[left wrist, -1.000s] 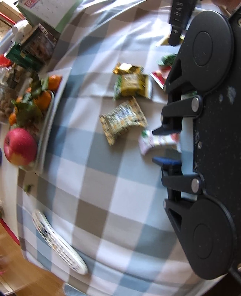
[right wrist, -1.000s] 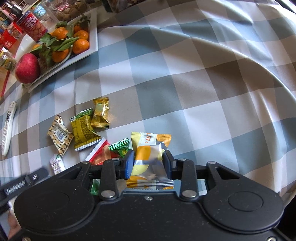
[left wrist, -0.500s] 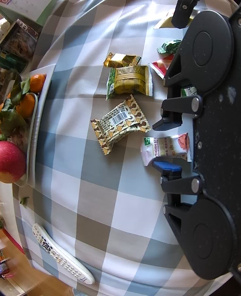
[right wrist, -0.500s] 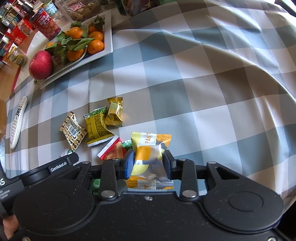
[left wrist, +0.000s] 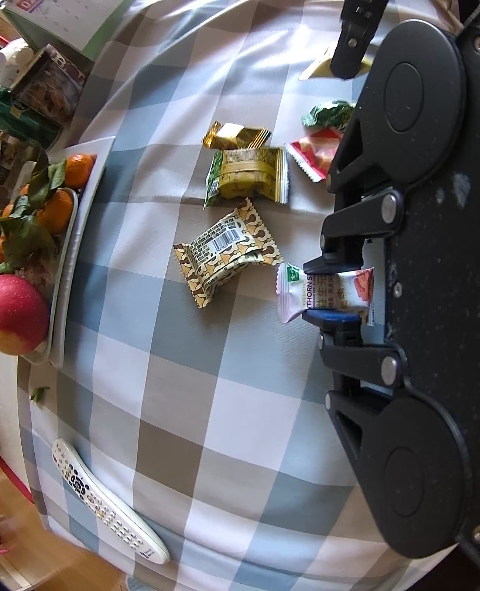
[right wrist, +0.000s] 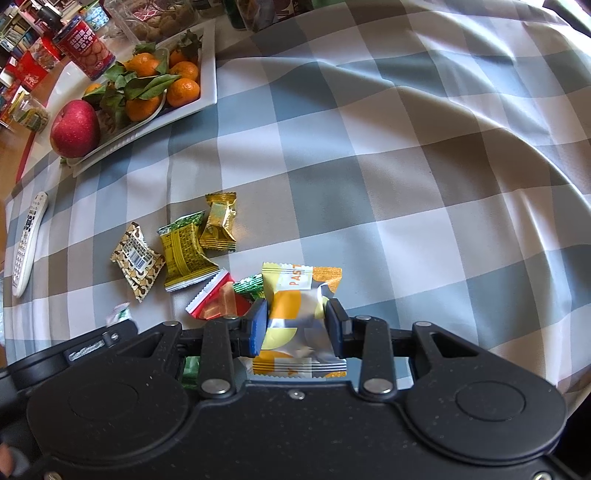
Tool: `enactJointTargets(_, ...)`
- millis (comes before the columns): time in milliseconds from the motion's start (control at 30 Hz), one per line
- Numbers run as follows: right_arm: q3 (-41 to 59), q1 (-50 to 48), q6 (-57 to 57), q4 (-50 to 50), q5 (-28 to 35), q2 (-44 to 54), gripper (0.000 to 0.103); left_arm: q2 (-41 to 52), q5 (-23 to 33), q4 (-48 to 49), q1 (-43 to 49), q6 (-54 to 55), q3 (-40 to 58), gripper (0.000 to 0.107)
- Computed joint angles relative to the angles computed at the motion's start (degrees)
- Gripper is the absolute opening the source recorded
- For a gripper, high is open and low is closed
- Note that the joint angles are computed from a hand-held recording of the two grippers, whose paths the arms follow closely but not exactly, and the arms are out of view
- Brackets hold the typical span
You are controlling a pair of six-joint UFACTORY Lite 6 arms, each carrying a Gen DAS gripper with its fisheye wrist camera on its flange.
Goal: Organize snacks
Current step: 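Lift the hawthorn snack with the left tool while right tool holds its packet, then carry hawthorn snack and yellow packet back over the gold tray with both tools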
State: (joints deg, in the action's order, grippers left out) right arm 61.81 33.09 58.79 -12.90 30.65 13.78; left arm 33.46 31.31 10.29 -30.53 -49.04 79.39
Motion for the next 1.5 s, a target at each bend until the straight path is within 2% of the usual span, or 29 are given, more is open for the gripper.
enactJointTargets(167,-0.4,0.8,2.0,-1.8,0.7,-0.4,0.044,-7.3,1.3,-0.5,-0.9,1.3,-6.1,0.019)
enactJointTargets(300,-1.7,2.4,5.6,-4.5,1.4,-2.7,0.044,-16.5,2.2,4.7,-3.3,-4.2,-13.7,0.019)
enactJointTargets(467,-6.4,8.0,15.6,-11.6,2.3,-8.4,0.044,-30.0,3.2,8.7,-7.8,-11.8,-24.5,0.019)
enactJointTargets(633,-14.8,15.5,26.7,-17.0,2.2,-17.2,0.044,-41.8,8.6,16.5,-17.8,-25.8,-33.1,0.019)
enactJointTargets(733,-18.8,22.6,36.2,-23.1,6.0,-21.5,0.044,-46.0,12.4,18.6,-25.1,-33.5,-36.7,0.019)
enactJointTargets(900,-24.2,34.0,47.2,-27.8,11.1,-27.2,0.044,-49.1,15.8,17.0,-37.2,-42.9,-40.8,0.019)
enactJointTargets(1133,-28.9,50.7,62.1,-31.1,18.6,-32.3,0.044,-47.4,20.9,16.0,-53.0,-56.2,-40.6,0.019)
enactJointTargets(1300,-33.7,60.4,72.6,-31.9,20.8,-36.9,0.044,-45.5,22.9,14.9,-59.3,-62.5,-38.9,0.019)
enactJointTargets(1500,-37.7,70.5,84.1,-31.5,22.8,-39.3,0.043,-42.2,23.9,13.5,-61.5,-64.4,-36.3,0.019)
